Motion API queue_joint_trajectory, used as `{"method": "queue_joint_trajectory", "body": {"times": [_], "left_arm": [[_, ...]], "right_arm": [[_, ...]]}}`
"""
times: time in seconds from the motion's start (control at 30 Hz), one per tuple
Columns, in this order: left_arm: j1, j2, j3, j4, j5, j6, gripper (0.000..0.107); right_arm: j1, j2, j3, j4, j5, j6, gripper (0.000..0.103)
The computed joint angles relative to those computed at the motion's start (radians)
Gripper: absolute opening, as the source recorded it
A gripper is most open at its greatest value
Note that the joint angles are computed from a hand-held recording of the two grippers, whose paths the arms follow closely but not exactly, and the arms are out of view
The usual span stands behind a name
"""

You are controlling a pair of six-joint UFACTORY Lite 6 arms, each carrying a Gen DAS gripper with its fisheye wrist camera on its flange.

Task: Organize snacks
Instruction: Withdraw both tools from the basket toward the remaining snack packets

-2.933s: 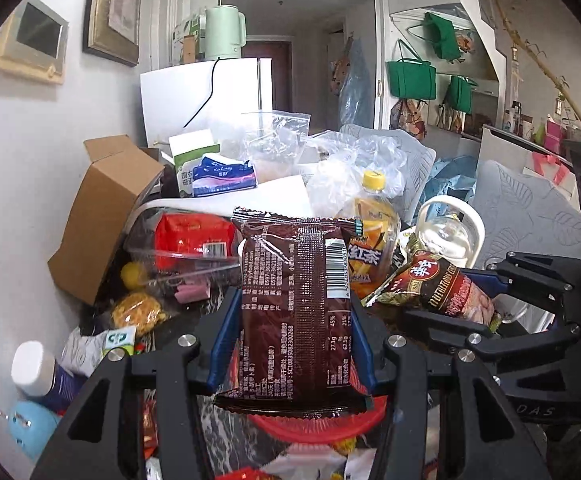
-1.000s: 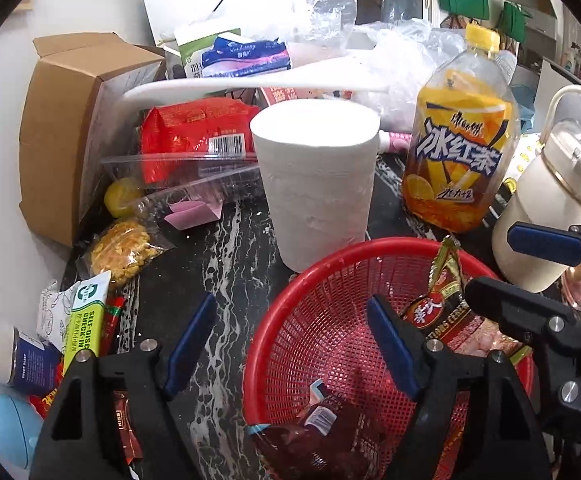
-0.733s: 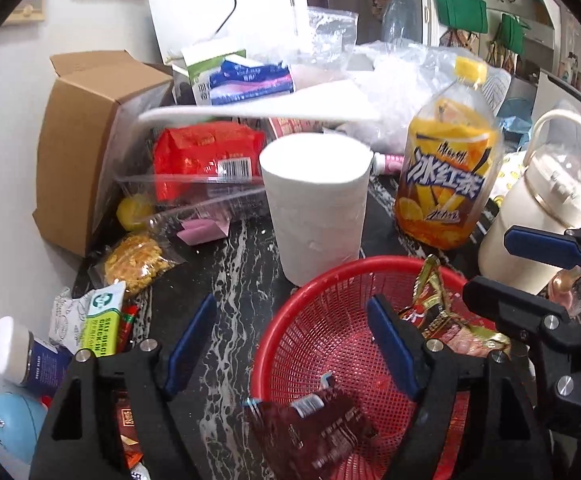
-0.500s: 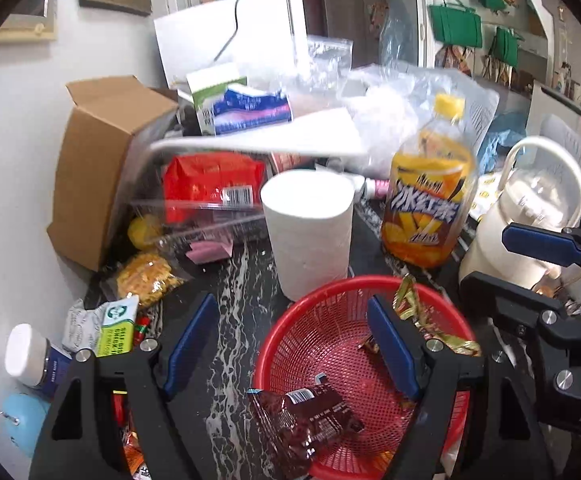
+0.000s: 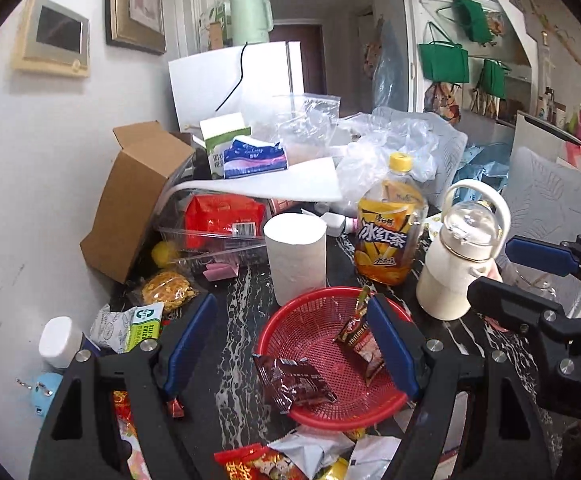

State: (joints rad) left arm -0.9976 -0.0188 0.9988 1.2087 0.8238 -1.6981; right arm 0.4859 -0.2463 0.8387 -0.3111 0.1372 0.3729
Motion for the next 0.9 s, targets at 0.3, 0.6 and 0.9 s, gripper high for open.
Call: {"method": "queue_joint_trajectory", "body": {"times": [0.3,0.6,0.9], "left_arm": [[-0.211,-0.117,-0.093,-0.059,0.138,-0.061,0.077],[-0.387,-0.178,-0.188,-0.096,0.222,-0.172,0.077],[-0.465,-0.199,-0.315,-0.114,0.193,-0.329,0.077]], "right_arm": [[0.142,-0.279,-0.174,-0.302,0.129,0.387,0.063],[0.305,-0.441,-0.317,-0.438,0.227,0.615,0.064],[0.38,-0.474,-0.439,-0.511,0.23,0.766,0.064]]}}
